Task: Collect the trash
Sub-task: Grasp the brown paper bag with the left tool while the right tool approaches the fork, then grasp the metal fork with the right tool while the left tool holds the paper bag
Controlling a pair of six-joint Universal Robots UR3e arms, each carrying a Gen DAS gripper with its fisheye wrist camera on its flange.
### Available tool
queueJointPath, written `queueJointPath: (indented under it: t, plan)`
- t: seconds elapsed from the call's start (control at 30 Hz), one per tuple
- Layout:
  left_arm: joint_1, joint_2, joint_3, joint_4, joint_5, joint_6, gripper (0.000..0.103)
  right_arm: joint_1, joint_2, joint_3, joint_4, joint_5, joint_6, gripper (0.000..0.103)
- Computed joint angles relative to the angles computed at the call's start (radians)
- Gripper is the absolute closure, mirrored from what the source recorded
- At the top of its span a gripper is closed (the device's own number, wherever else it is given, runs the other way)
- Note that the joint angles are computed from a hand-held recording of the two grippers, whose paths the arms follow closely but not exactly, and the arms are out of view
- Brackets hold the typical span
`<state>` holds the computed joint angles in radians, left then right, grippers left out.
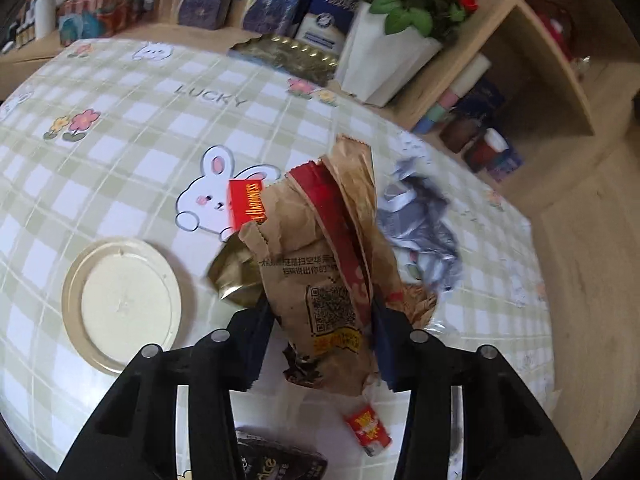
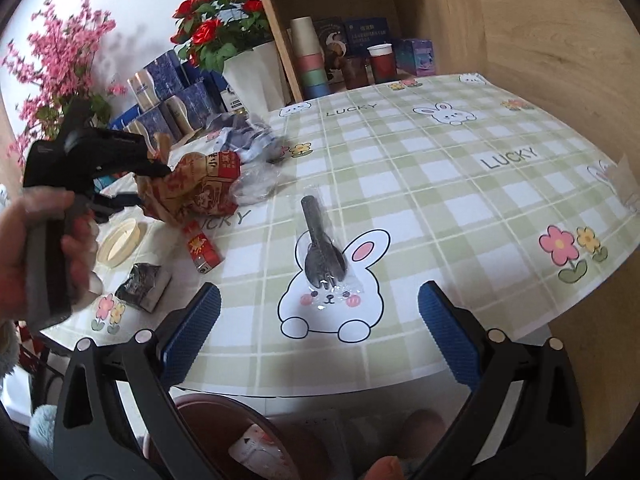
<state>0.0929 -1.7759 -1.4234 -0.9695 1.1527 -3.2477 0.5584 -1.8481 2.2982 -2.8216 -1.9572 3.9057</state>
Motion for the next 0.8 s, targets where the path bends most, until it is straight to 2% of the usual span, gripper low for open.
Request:
queueJointPath:
  t: [0.17,0.27,0.37,0.5,0.6,0.67,0.8]
  plan:
    - [0.043,0.092,-0.021,0.011,-0.065,0.126,0.062,-0.032,-0.016,0.004,0.032,0.028,-0.006,0.006]
    - [0.106,0.174,-0.023,-0.042,-0.143,0.205,0.062,-0.063,-0.015,-0.025,0.101,0.041,-0.032,0.006]
    - [0.174,0.264,-0.05,-0.105,-0.199,0.304,0.062,-0.119,0.003,-0.056,0.124,0.079,-0.138,0.007]
    - [0.295,0.405,-0.113,-0.243,-0.269,0.481,0.062,-0.205,0.054,-0.106,0.155,0.167,-0.277,0.028]
    - [0.419,0.488,-0.116,-0.465,-0.328,0.656,0.062,-0.241,0.104,-0.151,0.19,0.204,-0.326,0.049]
    - [0.541,0.551,-0.113,-0.668,-0.377,0.808,0.062,-0.255,0.139,-0.171,0.182,0.22,-0.347,0.051]
    - [0.718,0.635,-0.103,-0.955,-0.382,1.031,0.062,-0.244,0.215,-0.259,0.214,0.216,-0.35,0.052]
